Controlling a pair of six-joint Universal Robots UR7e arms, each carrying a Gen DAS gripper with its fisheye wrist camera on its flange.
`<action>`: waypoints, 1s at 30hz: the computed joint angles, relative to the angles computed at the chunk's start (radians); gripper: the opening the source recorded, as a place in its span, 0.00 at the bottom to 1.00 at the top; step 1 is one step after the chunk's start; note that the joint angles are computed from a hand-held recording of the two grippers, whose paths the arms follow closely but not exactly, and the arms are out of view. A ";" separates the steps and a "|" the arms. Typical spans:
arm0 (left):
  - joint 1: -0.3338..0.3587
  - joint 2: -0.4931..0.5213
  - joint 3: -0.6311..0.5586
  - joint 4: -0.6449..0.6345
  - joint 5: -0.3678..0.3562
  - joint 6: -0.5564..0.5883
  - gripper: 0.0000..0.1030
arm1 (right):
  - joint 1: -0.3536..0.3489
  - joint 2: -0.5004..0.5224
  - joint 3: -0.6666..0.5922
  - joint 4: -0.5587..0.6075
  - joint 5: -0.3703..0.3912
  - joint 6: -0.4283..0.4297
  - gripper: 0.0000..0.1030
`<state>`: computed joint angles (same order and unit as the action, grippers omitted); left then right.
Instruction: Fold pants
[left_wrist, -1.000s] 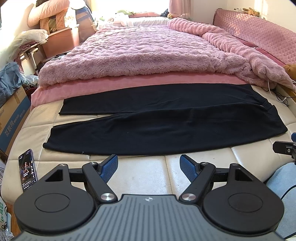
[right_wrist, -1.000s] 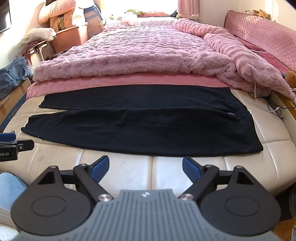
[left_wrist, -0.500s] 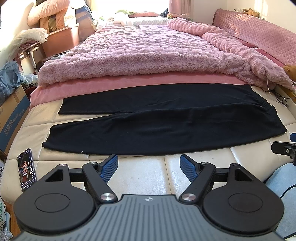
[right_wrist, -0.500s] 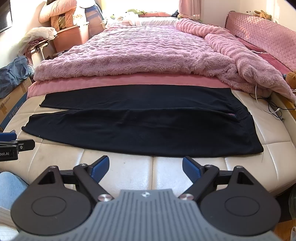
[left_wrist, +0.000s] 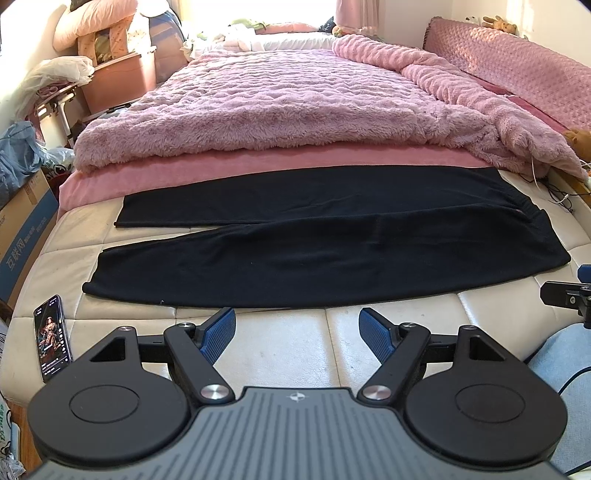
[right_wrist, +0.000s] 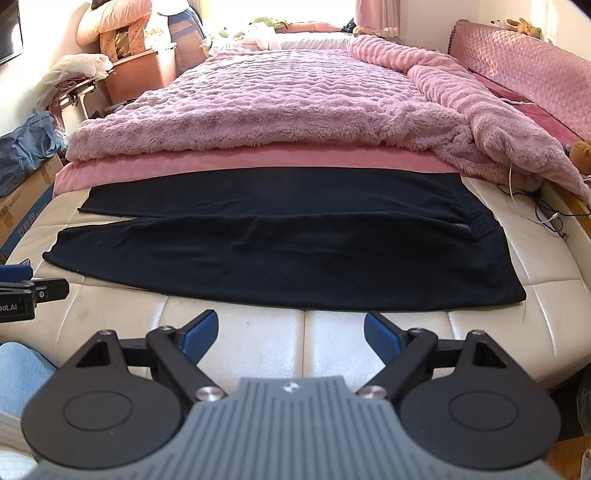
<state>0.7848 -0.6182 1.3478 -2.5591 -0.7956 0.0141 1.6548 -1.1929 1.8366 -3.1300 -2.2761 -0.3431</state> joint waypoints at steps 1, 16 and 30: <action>-0.001 0.001 0.000 0.001 0.000 -0.001 0.86 | 0.000 -0.001 0.000 0.001 0.001 0.001 0.80; 0.009 0.005 0.003 -0.001 -0.016 -0.004 0.84 | -0.008 -0.002 -0.004 0.007 0.003 0.002 0.80; 0.077 0.064 -0.127 -0.062 -0.085 0.141 0.73 | -0.098 -0.006 -0.018 -0.200 0.153 -0.258 0.80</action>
